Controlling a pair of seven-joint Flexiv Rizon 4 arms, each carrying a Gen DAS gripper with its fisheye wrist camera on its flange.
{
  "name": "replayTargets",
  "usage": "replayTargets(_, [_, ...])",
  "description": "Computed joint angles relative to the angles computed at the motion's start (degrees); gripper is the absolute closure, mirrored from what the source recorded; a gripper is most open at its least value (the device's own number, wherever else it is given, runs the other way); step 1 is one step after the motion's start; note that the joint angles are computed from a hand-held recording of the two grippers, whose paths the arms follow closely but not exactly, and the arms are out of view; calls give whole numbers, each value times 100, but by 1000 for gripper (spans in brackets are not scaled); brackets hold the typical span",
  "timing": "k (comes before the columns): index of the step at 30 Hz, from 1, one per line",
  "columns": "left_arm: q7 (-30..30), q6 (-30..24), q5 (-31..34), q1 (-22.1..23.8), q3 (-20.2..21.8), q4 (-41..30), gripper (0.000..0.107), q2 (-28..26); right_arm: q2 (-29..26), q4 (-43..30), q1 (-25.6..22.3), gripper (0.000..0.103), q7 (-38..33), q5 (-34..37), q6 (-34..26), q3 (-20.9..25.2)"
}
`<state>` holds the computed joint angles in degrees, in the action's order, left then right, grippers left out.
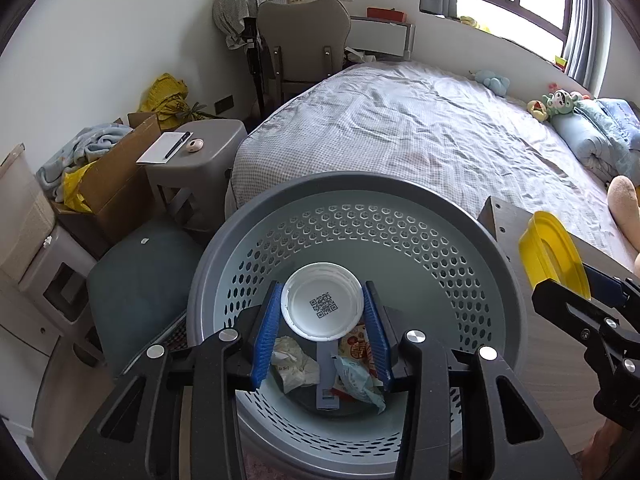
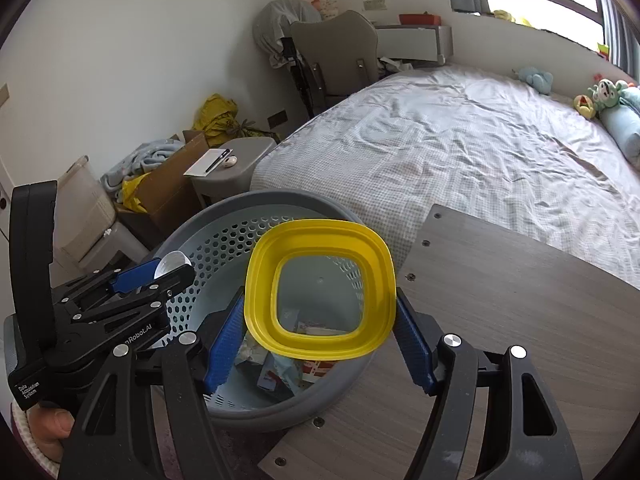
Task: Collect trash
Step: 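Carry the white cap and yellow lid over the blue basket, then open both grippers to drop the cap and lid into the basket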
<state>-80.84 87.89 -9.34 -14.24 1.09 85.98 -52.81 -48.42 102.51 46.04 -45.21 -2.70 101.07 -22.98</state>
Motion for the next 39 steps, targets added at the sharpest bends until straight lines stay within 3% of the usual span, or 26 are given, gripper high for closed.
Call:
replayTargets(13, [-193, -137, 15, -16, 132, -159, 67, -96, -236, -560, -577, 35, 21, -486, -339, 608])
replayTargets(18, [-214, -146, 30, 10, 116, -146, 67, -82, -239, -535, -523, 33, 110, -527, -297, 517])
replayTargets(20, [-232, -146, 31, 19, 121, -129, 62, -65, -224, -483, -429, 32, 143, -504, -270, 406])
replayTargets(22, [-247, -75, 35, 45, 102, -75, 47, -33, -215, -426, -338, 27, 177, -450, -197, 304])
replayTargets(23, [-264, -43, 36, 35, 121, -59, 45, -21, -203, -394, -313, 24, 178, -423, -159, 276])
replayTargets(39, [-631, 44, 130, -264, 546, 72, 31, 89, -164, -268, -117, 21, 165, -245, -127, 108])
